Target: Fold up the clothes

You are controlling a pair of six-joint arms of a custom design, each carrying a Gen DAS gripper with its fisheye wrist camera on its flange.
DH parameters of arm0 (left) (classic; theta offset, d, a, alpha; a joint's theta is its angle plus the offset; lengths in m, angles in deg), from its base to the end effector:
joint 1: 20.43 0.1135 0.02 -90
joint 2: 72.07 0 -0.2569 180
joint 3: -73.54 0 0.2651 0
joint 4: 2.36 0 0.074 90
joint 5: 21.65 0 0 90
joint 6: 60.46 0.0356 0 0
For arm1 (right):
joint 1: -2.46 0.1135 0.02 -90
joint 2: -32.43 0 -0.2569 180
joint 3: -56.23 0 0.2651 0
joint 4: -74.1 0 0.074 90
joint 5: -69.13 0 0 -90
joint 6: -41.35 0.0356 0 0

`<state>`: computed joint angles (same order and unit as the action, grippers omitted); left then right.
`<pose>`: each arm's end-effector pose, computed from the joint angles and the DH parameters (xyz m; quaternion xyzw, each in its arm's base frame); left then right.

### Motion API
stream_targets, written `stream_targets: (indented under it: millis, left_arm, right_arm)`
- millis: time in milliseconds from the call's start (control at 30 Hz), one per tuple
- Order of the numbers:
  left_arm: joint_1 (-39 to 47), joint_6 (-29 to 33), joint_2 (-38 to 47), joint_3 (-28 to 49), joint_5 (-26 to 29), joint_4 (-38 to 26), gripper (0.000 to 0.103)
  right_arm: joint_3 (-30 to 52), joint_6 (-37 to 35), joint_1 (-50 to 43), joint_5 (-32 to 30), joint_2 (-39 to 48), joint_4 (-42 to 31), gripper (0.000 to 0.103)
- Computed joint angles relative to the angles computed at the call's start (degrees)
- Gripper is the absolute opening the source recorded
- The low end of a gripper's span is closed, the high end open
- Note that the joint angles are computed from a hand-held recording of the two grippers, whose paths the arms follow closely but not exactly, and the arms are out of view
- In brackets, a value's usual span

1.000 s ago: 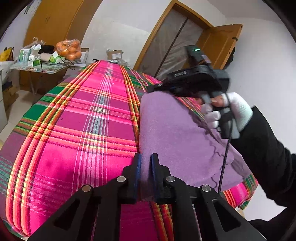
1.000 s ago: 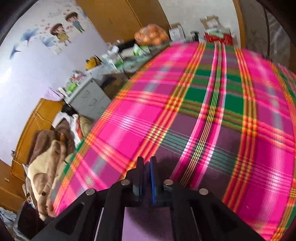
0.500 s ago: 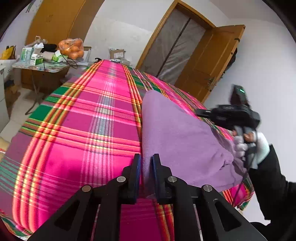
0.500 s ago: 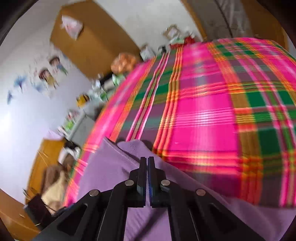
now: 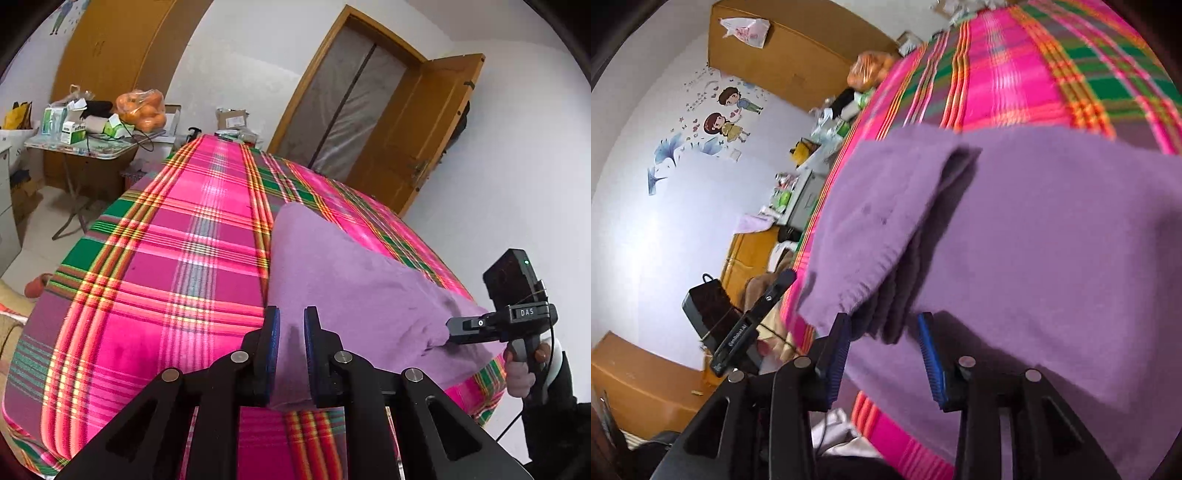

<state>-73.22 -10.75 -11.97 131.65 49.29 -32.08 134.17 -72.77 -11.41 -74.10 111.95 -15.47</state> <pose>0.1595 -0.1908 0.2704 0.0136 0.8650 -0.2492 0.4353 0.2363 -0.0290 0.2635 -0.0754 0.8908 0.4265 0.1373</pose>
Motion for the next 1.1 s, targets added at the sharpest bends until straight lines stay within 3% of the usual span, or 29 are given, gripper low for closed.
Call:
stream_targets:
  millis: [233, 300, 500, 667, 733, 767, 800, 1100]
  left_arm:
    - [-1.87, 2.60, 2.89, 1.09, 1.71, 1.51, 0.014]
    - [-2.12, 3.12, 3.64, 0.93, 2.40, 2.11, 0.019]
    - [-2.28, 2.95, 3.95, -0.47, 3.20, 3.41, 0.019]
    - [-2.39, 2.73, 3.25, -1.92, 3.38, 4.87, 0.019]
    - [-2.47, 2.77, 3.08, -2.26, 3.34, 5.18, 0.019]
    - [-2.54, 2.78, 3.02, -2.34, 3.27, 5.21, 0.019]
    - [-2.56, 2.78, 2.92, -2.42, 3.26, 5.22, 0.019]
    - [-2.66, 3.15, 2.10, -1.84, 2.69, 3.90, 0.019]
  right_arm:
    - [-0.03, 2.62, -3.60, -7.32, 4.73, -3.85, 0.051]
    - [0.46, 3.51, -3.88, -6.48, 4.84, -3.31, 0.052]
    - [1.93, 11.16, 2.18, 2.30, 0.46, 3.73, 0.056]
    - [2.11, 15.03, 4.97, 3.94, -0.16, 8.13, 0.056]
    - [2.32, 14.97, 4.58, 3.53, 0.08, 7.70, 0.046]
    - [2.36, 14.78, 4.47, 3.06, 0.59, 7.25, 0.028]
    - [1.88, 14.70, 4.06, 2.20, 0.94, 7.32, 0.023]
    - [2.63, 10.47, 0.59, -3.31, -1.24, 1.60, 0.019]
